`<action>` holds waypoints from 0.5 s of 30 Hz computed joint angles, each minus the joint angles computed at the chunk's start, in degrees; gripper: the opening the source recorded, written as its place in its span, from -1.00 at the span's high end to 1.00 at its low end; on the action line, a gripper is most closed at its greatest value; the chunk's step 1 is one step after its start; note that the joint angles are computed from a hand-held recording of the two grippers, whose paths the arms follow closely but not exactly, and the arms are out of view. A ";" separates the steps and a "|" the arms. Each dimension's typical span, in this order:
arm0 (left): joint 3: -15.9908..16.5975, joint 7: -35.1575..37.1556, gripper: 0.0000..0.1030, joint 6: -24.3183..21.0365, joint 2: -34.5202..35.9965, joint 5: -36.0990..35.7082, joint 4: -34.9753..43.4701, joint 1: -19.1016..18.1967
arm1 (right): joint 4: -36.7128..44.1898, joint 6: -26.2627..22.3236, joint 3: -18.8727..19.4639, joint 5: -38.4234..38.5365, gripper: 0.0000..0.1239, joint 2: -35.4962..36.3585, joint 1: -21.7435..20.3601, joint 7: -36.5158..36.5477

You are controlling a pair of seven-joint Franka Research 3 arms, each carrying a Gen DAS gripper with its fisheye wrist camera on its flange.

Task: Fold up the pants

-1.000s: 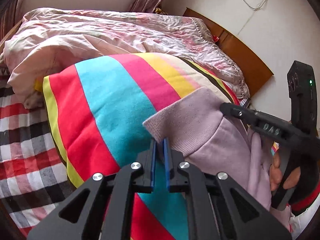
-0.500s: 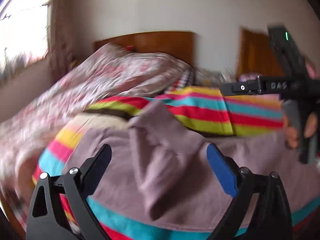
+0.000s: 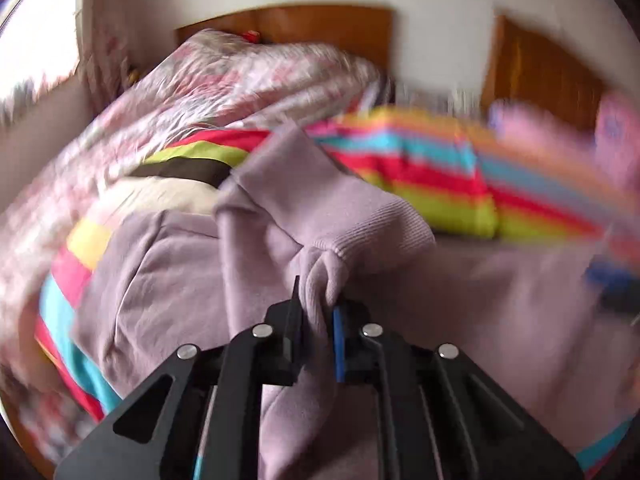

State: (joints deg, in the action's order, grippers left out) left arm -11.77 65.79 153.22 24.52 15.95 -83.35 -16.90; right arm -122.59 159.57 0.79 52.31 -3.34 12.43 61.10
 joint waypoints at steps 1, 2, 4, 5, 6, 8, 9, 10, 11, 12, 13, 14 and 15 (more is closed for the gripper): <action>-3.69 -2.90 0.78 5.60 -3.00 -1.35 -5.00 4.99 | -0.23 0.07 -0.07 0.33 -0.25 -0.36 0.01 -0.87; -7.69 -1.78 0.78 10.93 -5.67 -6.32 -10.01 10.00 | -0.38 0.30 -0.09 0.53 -0.25 -0.54 0.08 -1.71; -15.62 3.12 0.76 22.08 -9.49 -25.35 -19.75 20.00 | -0.45 0.33 -0.28 1.30 -0.25 -0.63 0.11 -2.51; -20.62 8.38 0.69 24.29 -10.14 -35.39 -22.49 24.91 | -0.17 0.13 -0.43 1.95 -0.25 -0.31 0.07 -2.70; -25.44 13.43 0.64 23.75 -9.53 -45.43 -23.22 29.92 | 0.09 -0.59 -0.59 2.88 -0.25 -0.13 0.00 -3.17; -32.64 24.84 0.28 21.18 -8.79 -62.12 -25.02 38.45 | 0.73 -0.97 -0.50 2.57 -0.25 0.63 -0.20 -3.12; -37.43 34.18 0.21 21.17 -8.22 -71.67 -25.49 43.12 | 1.05 -1.07 -0.42 2.19 -0.25 1.07 -0.32 -3.04; -40.22 39.85 0.10 18.87 -7.13 -77.48 -24.65 46.27 | 1.12 -1.10 -0.28 1.41 -0.25 1.27 -0.45 -2.70; -41.00 41.50 -0.03 17.86 -7.20 -79.27 -24.50 47.43 | 1.52 -1.12 -0.17 -0.60 -0.25 1.72 -0.65 -1.88; -39.79 39.13 -0.09 18.04 -8.11 -77.04 -24.69 46.59 | 1.77 -0.77 -0.05 -3.17 -0.25 1.99 -0.86 -0.82; -36.58 32.78 -0.25 21.42 -11.02 -70.80 -26.71 43.83 | 1.90 -0.26 0.00 -5.60 -0.23 2.07 -1.09 -0.03; -31.57 23.77 -0.27 25.60 -13.99 -60.76 -29.26 39.51 | 2.16 0.21 -0.12 -7.68 -0.16 1.97 -1.40 -0.39; -26.57 16.32 -0.28 26.78 -15.28 -50.71 -29.82 35.50 | 2.43 0.21 -0.24 -8.69 -0.14 1.90 -1.65 -0.89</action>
State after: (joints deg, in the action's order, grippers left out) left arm -38.34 82.11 180.01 9.24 -34.76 -113.17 18.60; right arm -120.16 159.78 0.55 43.63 -1.44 10.78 60.21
